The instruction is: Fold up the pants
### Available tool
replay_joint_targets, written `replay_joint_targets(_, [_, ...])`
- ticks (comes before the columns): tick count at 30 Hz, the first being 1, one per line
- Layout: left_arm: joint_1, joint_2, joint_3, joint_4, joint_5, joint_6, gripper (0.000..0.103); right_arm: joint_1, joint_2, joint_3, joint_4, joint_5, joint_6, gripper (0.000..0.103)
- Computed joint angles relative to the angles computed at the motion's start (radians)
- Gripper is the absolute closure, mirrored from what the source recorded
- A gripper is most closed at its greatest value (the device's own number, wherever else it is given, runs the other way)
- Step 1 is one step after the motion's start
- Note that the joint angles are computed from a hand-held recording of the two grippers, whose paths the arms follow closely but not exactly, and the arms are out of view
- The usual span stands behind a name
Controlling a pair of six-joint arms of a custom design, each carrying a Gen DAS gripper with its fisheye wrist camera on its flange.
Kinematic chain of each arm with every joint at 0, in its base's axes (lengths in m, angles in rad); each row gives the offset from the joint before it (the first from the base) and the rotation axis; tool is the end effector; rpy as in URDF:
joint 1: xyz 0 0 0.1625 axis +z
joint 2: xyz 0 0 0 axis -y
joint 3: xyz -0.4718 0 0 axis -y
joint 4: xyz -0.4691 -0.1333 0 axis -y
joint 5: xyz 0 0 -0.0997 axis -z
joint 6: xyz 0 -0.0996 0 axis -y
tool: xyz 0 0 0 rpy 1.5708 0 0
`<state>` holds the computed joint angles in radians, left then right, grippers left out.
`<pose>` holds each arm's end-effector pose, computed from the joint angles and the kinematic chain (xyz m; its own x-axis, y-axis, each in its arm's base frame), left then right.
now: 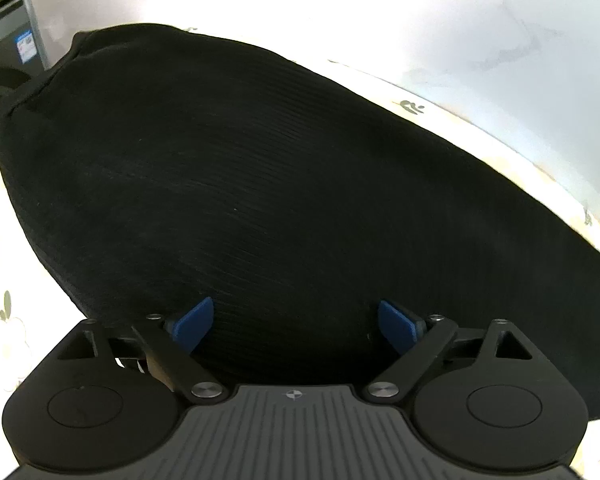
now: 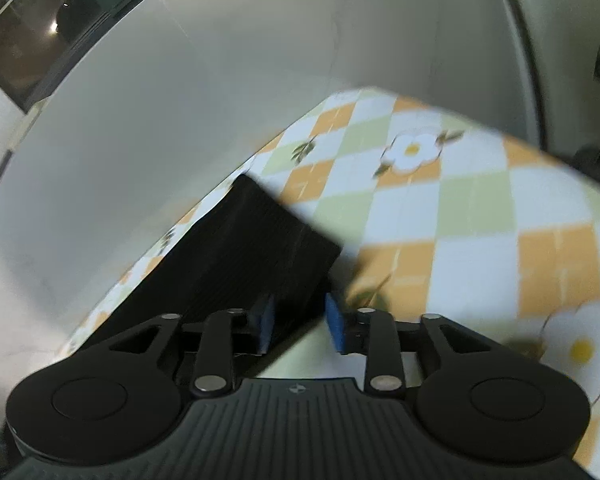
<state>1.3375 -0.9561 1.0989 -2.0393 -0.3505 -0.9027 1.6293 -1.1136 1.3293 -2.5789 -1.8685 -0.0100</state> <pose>0.0261 -0.8715 0.4807 -0.4219 -0.8555 -0.3001 -0.1811 0.4038 -0.8967 0.1509 -0.7968 0.4896 -0.9661 0.1456 0.2131 -0.0507 0.7024 -0.7100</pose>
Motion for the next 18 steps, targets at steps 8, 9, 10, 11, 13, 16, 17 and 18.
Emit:
replay_joint_targets(8, [-0.005,0.055,-0.071,0.112,0.027,-0.029,0.008,-0.022,0.024,-0.006,-0.009,0.086,0.027,0.061])
replay_joint_targets(9, [-0.005,0.059,-0.077,0.118,0.028,-0.034,0.008,-0.025,0.032,-0.014,-0.017,0.097,0.023,0.061])
replay_joint_targets(10, [-0.005,0.061,-0.079,0.119,0.028,-0.036,0.008,-0.03,0.041,-0.024,-0.025,0.109,0.018,0.061])
replay_joint_targets(11, [-0.006,0.061,-0.081,0.121,0.028,-0.039,0.008,-0.034,0.05,-0.034,-0.033,0.119,0.022,0.061])
replay_joint_targets(13, [-0.007,0.061,-0.083,0.125,0.027,-0.042,0.008,-0.038,0.065,-0.046,-0.054,0.135,0.055,0.061])
replay_joint_targets(16, [-0.01,0.067,-0.098,0.153,0.026,-0.061,0.008,-0.04,0.077,-0.045,-0.091,0.155,0.104,0.049])
replay_joint_targets(17, [-0.008,0.067,-0.096,0.152,0.027,-0.06,0.008,-0.04,0.08,-0.045,-0.094,0.163,0.113,0.046])
replay_joint_targets(18, [-0.008,0.068,-0.098,0.158,0.027,-0.062,0.007,-0.038,0.081,-0.043,-0.088,0.171,0.116,0.045])
